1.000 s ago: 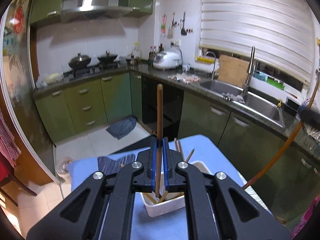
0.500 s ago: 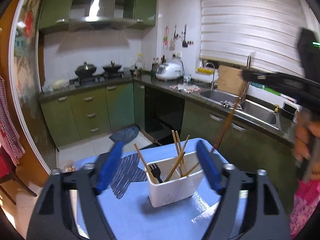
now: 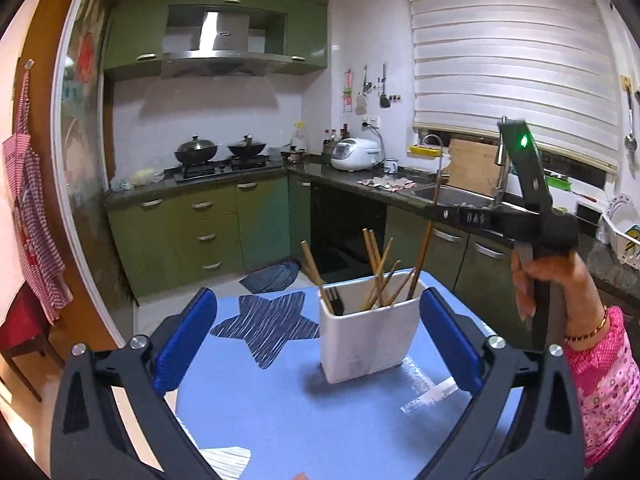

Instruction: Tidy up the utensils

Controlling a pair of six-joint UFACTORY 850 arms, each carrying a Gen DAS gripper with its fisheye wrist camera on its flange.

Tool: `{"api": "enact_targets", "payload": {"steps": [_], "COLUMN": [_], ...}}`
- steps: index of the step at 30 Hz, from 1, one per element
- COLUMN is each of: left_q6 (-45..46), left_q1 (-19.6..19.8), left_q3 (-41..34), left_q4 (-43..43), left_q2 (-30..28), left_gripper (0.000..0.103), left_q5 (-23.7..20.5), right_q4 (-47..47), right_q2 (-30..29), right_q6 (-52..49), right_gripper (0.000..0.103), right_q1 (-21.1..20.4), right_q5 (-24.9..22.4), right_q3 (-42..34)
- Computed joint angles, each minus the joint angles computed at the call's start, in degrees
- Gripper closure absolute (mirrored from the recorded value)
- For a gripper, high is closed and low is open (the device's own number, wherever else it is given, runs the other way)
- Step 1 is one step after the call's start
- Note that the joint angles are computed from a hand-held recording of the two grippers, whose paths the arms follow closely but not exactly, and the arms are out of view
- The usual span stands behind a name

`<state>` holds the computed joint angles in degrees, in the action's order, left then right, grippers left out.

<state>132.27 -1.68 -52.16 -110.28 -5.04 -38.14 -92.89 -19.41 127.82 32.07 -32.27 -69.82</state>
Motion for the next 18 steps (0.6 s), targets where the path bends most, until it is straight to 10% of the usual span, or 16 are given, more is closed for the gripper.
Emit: {"api": "enact_targets", "payload": {"steps": [10, 18], "left_q6": [-2.3, -3.1], "left_q1": [0.7, 1.4], "left_q3": [0.8, 2.6], "left_q4": [1.4, 3.1], "left_q2": [-0.5, -1.4], "left_gripper": [0.006, 0.006], "left_q5": [-0.8, -1.2], "right_q4": [-2.8, -2.2], "right_q2": [-1.5, 2.7], "right_q6": [3.7, 12.2], "right_gripper": [0.076, 0.028], "right_q1": [3.9, 14.9], "right_q5": [-4.4, -19.3], "right_q3": [2.5, 12.7]}}
